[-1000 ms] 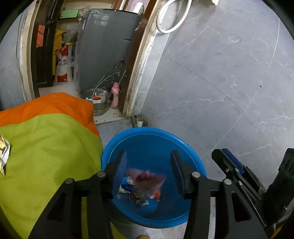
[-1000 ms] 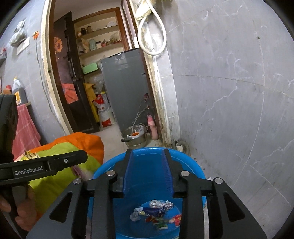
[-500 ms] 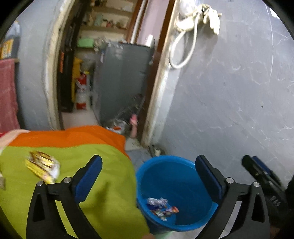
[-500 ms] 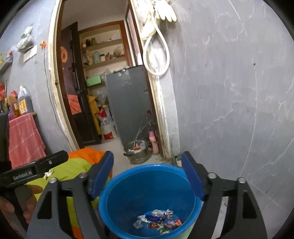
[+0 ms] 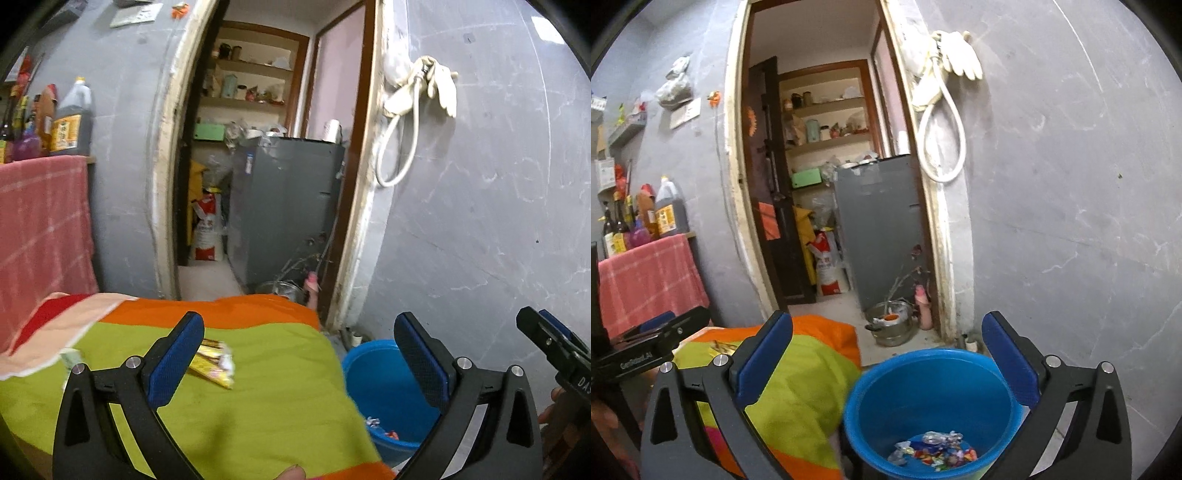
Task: Collect trash
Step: 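Move both tools back over the blanket toward the remaining wrappers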
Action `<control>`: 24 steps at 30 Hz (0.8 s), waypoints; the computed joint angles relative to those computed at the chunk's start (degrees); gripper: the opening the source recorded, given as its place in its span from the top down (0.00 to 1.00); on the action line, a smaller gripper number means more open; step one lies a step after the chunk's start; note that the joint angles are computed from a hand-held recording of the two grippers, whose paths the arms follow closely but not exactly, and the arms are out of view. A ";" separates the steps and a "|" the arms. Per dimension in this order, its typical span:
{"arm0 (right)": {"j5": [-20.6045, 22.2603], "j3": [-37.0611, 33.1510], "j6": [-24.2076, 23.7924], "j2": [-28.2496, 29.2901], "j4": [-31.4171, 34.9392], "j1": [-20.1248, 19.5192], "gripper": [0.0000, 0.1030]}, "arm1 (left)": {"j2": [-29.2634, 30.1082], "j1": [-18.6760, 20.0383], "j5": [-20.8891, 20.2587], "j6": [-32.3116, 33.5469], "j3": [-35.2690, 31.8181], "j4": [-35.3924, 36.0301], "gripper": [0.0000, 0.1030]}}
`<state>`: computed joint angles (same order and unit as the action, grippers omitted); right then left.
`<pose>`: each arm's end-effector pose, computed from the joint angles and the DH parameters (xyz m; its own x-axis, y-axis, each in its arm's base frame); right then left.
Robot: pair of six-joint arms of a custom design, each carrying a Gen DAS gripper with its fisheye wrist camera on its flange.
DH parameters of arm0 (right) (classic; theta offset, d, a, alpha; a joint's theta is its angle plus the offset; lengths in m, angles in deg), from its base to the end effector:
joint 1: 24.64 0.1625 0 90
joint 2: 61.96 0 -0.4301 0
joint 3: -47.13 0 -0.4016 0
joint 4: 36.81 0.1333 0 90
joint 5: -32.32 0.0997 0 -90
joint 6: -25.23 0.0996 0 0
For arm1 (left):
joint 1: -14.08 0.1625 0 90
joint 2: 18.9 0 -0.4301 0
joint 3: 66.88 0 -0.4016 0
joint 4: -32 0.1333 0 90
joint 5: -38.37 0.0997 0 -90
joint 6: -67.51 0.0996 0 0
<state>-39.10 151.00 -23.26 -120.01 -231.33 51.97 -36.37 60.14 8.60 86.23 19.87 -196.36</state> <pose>0.0124 -0.6608 0.2756 -0.7430 -0.4085 0.5301 -0.6580 0.3010 -0.6903 -0.2818 -0.6091 -0.0085 -0.7920 -0.1441 -0.5933 0.5300 0.3203 -0.7852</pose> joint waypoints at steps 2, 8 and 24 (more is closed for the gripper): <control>0.14 1.04 -0.11 -0.20 -0.61 0.64 0.00 | -1.19 -0.56 1.52 1.12 2.38 -2.85 0.02; 1.69 4.59 -0.59 -0.53 -2.31 2.59 0.00 | -4.94 -1.84 5.53 3.92 8.76 -10.30 0.02; 1.29 6.89 -3.52 5.68 -2.67 9.41 0.00 | -13.31 -2.16 16.57 18.14 21.23 -34.81 0.02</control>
